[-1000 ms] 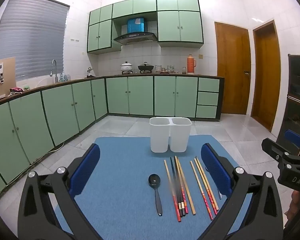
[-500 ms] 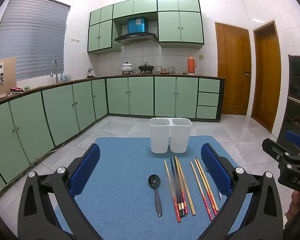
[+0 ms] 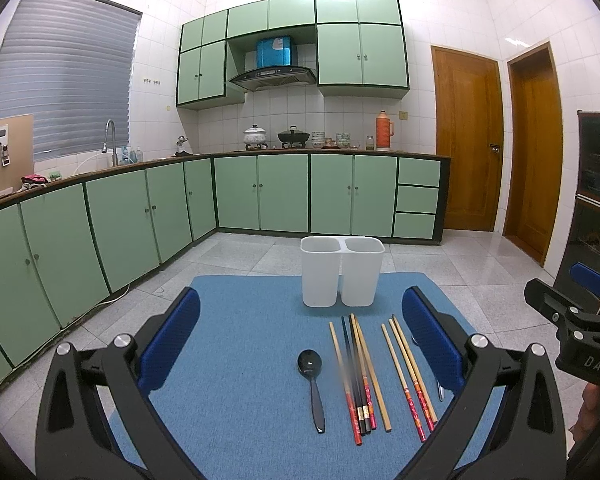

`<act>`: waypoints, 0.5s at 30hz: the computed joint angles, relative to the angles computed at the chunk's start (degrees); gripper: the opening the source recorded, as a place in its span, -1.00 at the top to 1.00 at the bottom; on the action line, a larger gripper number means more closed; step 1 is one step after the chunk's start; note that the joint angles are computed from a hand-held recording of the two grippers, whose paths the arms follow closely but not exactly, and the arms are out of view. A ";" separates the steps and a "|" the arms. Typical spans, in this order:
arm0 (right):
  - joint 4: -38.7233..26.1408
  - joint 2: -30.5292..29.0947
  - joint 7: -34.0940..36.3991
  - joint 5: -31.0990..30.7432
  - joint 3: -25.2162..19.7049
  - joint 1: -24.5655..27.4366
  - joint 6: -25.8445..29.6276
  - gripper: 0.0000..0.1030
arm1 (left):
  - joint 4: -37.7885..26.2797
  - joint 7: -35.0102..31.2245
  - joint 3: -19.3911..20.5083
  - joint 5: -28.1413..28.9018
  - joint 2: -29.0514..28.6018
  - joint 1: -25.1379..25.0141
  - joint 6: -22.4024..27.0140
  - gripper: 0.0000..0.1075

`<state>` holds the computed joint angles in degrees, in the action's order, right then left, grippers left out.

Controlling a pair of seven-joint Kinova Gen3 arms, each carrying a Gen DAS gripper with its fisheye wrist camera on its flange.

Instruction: Organize utensils

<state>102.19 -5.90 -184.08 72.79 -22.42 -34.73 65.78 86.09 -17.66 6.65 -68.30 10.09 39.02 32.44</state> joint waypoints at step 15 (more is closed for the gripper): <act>-0.04 0.04 -0.02 -0.01 0.03 -0.06 0.04 -0.88 | 0.11 0.45 0.01 -0.47 0.08 0.07 0.03 -0.82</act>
<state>102.15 -5.86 -184.10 72.79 -22.39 -34.80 65.81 86.20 -17.20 6.66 -68.78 10.17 39.09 32.47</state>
